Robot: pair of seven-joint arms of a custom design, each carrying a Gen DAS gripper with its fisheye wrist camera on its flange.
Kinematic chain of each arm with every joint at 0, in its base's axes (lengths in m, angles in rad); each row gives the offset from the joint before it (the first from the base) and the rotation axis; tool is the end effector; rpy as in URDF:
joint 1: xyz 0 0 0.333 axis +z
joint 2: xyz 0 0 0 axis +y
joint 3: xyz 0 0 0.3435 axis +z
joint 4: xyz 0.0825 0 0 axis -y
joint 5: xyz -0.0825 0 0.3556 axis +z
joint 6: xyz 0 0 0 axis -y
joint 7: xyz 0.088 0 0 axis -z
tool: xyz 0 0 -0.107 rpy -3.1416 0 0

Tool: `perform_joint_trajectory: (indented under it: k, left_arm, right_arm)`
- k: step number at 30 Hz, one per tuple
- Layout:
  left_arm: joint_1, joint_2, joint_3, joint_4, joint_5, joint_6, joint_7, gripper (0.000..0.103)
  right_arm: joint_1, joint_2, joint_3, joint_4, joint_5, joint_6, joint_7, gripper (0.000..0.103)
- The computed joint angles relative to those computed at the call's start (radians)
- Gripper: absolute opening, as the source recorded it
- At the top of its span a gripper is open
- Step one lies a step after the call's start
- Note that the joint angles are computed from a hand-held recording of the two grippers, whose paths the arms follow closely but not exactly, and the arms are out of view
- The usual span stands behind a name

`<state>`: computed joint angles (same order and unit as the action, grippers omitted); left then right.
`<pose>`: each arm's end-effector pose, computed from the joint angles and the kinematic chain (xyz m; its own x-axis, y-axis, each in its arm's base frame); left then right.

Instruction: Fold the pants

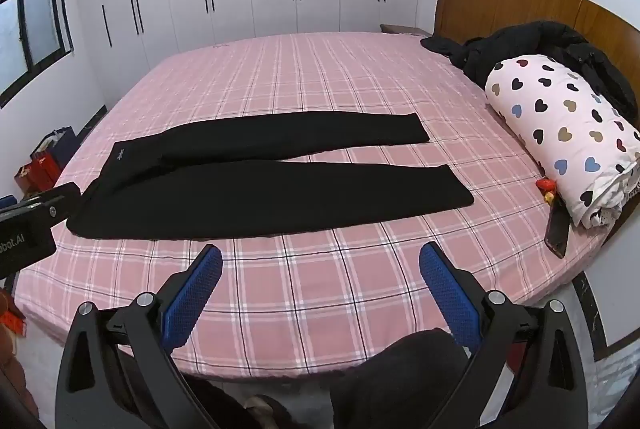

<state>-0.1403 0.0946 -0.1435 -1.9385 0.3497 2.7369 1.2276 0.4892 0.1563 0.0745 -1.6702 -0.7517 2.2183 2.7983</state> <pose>0.5778 -0.1788 0.5564 -0.1769 -0.9814 -0.0743 -0.7236 0.1808 -0.6661 0.5412 0.3118 0.5925 -0.3160 -0.9488 0.0032 -0.6861 0.2261 -0.6915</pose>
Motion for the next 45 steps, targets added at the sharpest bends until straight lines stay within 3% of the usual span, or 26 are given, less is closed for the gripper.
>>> perform_joint_trajectory:
  k: [7,10,12,45]
  left_arm:
    - [0.003,-0.02,0.003,-0.029,0.02,0.023,-0.013,0.098]
    - [-0.009,0.017,-0.002,0.037,0.029,-0.049,-0.005,0.098]
    - [-0.001,0.007,0.001,0.009,0.013,-0.017,0.008,0.098]
    - [-0.012,0.063,0.019,0.058,0.036,-0.041,-0.012,0.098]
  right_arm:
    - [0.0,0.011,-0.002,0.007,0.004,0.004,-0.003,0.097]
    - [0.001,0.001,-0.005,0.0,0.008,0.002,-0.011,0.097]
    - [0.0,0.0,-0.004,-0.001,0.006,0.003,-0.007,0.097]
    - [0.012,0.068,-0.027,0.079,0.046,-0.003,-0.065,0.097]
